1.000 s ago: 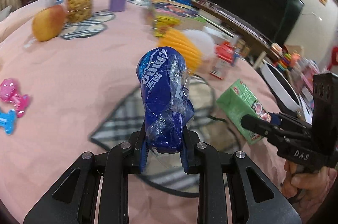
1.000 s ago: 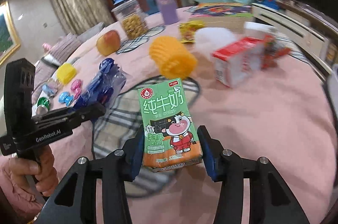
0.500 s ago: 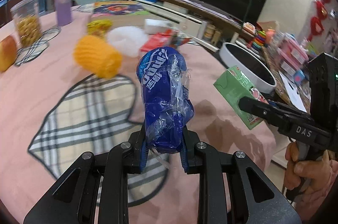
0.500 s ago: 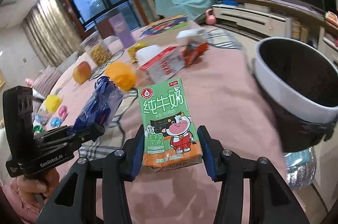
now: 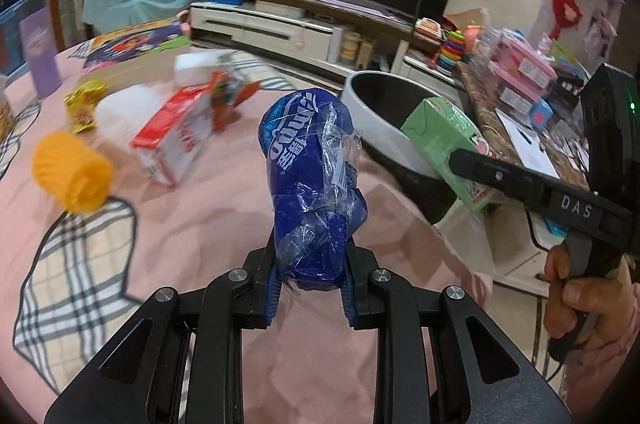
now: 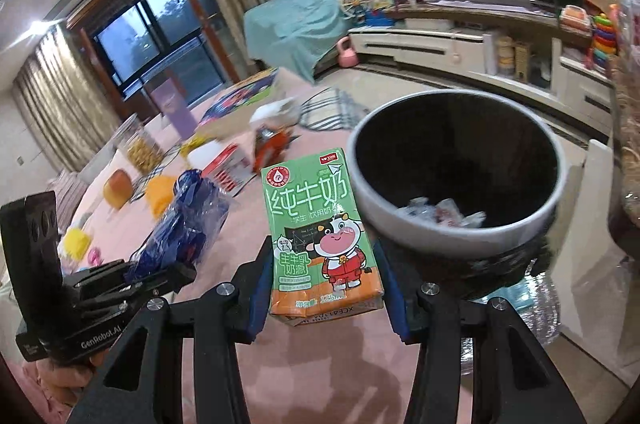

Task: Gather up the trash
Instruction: 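Carry blue bag and milk carton over the bin with both tools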

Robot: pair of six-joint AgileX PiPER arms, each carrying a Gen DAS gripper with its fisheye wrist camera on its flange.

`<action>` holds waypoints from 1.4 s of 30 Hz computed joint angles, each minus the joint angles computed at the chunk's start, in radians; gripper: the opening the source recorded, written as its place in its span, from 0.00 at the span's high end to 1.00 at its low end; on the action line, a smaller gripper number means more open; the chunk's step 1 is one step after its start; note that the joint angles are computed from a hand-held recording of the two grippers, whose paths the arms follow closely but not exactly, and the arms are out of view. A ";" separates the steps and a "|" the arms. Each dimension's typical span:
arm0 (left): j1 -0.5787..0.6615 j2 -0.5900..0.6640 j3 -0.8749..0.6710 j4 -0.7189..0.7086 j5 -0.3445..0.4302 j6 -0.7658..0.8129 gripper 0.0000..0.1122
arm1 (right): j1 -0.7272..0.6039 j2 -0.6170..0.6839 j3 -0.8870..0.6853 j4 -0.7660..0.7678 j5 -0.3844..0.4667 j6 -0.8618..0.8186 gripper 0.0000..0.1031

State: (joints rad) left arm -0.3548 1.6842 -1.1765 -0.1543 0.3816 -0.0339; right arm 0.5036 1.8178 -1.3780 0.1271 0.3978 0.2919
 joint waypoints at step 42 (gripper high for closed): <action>-0.127 0.455 -0.767 0.115 0.359 -0.030 0.80 | -0.243 0.140 -0.197 0.103 0.118 -0.123 0.53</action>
State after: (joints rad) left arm -0.4818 2.1389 -1.9434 -0.0390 0.7401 -0.0640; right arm 0.2602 1.9578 -1.5752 0.2300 0.5160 0.1693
